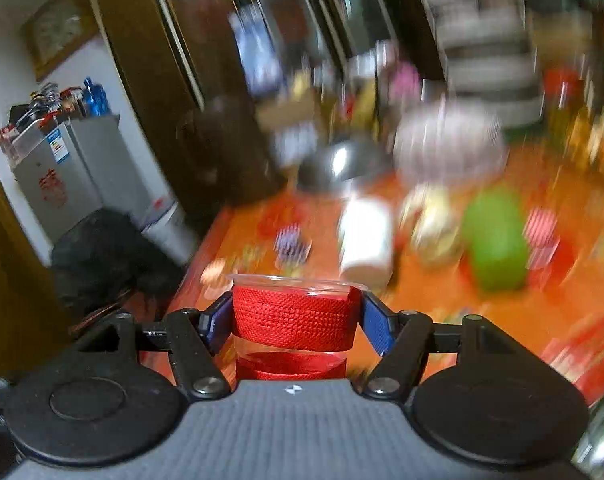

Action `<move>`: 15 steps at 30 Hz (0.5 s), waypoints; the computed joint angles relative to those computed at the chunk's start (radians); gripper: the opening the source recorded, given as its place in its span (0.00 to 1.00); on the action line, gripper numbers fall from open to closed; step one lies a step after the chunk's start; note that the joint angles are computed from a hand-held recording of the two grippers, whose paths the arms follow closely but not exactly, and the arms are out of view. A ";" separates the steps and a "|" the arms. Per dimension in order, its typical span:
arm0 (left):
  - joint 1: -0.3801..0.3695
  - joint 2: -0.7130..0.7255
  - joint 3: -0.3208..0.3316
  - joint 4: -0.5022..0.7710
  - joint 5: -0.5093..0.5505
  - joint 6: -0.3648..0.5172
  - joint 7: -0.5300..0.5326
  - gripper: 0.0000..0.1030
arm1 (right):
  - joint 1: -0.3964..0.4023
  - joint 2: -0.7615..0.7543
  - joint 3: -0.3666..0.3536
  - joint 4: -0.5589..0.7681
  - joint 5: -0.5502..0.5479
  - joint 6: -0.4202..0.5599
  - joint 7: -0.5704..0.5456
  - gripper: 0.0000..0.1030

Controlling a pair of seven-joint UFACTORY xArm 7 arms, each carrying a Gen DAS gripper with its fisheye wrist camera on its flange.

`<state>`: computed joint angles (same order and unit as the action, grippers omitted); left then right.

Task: Flip cup upright
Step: 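Rotate the held cup with the right tool until its opening faces up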

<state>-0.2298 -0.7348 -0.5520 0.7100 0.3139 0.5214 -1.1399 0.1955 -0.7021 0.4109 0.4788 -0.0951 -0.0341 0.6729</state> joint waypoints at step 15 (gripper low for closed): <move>0.015 0.012 -0.013 -0.041 -0.008 -0.116 -0.051 0.92 | -0.754 -0.523 0.738 -0.165 0.174 -0.571 0.310 0.67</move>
